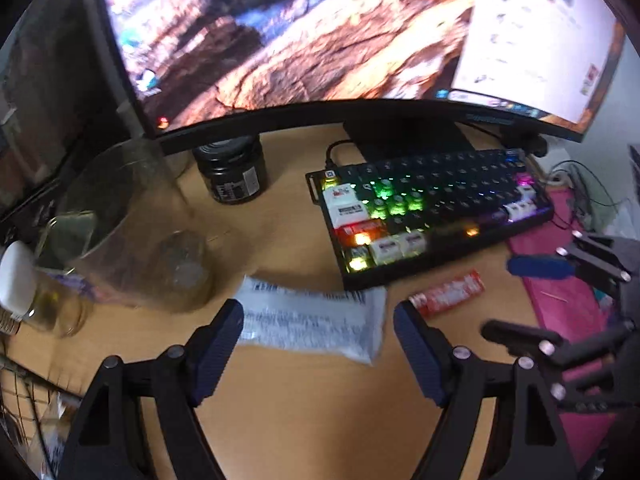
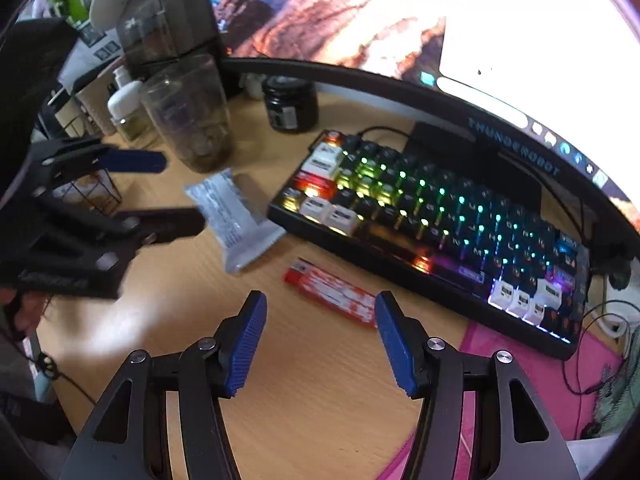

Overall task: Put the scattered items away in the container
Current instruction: 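Grasp the white wrapped packet with the left gripper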

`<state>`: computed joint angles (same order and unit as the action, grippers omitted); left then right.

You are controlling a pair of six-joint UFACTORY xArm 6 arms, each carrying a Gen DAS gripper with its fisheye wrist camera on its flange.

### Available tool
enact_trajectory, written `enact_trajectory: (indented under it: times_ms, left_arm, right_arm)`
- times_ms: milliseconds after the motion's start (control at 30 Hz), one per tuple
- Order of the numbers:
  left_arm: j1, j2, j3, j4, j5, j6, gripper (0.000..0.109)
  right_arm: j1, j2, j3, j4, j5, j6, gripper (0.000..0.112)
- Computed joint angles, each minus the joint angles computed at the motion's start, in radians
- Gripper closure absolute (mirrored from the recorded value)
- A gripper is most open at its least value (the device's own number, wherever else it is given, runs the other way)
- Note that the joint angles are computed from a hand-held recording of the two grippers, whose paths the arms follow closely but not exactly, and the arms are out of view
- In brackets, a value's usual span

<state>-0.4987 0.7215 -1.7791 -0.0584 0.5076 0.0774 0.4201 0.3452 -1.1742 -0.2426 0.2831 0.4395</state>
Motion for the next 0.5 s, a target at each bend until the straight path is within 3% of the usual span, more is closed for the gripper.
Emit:
enact_trajectory:
  times_ms: [200, 333, 500]
  left_arm:
    - [0.009, 0.123, -0.166, 0.074, 0.085, -0.059, 0.028]
    - [0.016, 0.184, -0.253, 0.004, 0.143, -0.006, 0.028]
    - [0.016, 0.164, -0.220, -0.004, 0.141, 0.003, 0.028]
  right_arm:
    - [-0.008, 0.024, 0.002, 0.093, -0.039, -0.090, 0.055]
    - [0.000, 0.064, -0.032, 0.197, -0.054, -0.197, 0.055]
    - [0.017, 0.123, -0.095, 0.261, -0.052, -0.300, 0.055]
